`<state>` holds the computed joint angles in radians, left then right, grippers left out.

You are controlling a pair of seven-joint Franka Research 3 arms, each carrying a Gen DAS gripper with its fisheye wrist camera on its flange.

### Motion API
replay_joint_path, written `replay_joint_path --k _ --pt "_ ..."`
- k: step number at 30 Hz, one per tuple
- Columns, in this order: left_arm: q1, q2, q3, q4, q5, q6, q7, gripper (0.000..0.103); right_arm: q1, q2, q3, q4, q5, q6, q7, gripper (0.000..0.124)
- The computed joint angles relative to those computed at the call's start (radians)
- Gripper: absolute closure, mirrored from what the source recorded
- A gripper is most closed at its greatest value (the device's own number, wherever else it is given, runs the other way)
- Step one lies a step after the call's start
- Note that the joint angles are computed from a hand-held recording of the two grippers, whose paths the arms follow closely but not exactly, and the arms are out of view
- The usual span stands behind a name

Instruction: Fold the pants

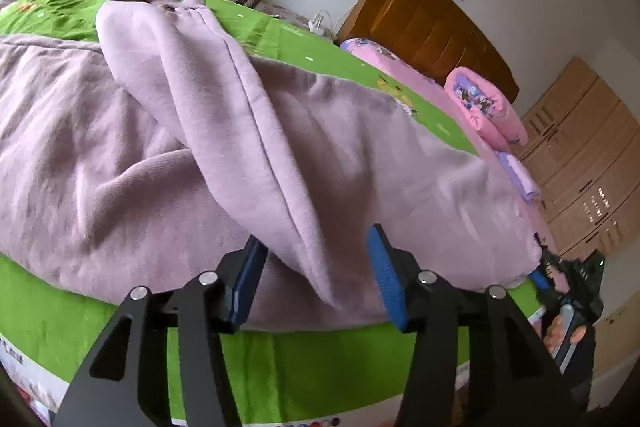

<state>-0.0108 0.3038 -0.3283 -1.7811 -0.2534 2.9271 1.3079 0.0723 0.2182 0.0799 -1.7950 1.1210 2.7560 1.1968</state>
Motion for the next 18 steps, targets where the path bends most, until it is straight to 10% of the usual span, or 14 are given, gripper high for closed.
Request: replay_joint_path --k 9,13,18 --pt "-0.015 0.022 0.007 0.028 0.017 -0.015 -0.02 0.056 0.036 0.01 -0.001 0.003 -0.109 -0.035 0.052 0.078" --pt "-0.044 0.031 0.043 0.04 0.077 -0.021 -0.078 0.085 0.036 0.029 0.009 0.017 -0.125 0.007 0.056 0.094" --pt "-0.077 0.033 0.08 0.05 0.183 -0.019 -0.137 0.092 0.035 0.007 0.014 -0.01 -0.132 0.027 0.035 0.098"
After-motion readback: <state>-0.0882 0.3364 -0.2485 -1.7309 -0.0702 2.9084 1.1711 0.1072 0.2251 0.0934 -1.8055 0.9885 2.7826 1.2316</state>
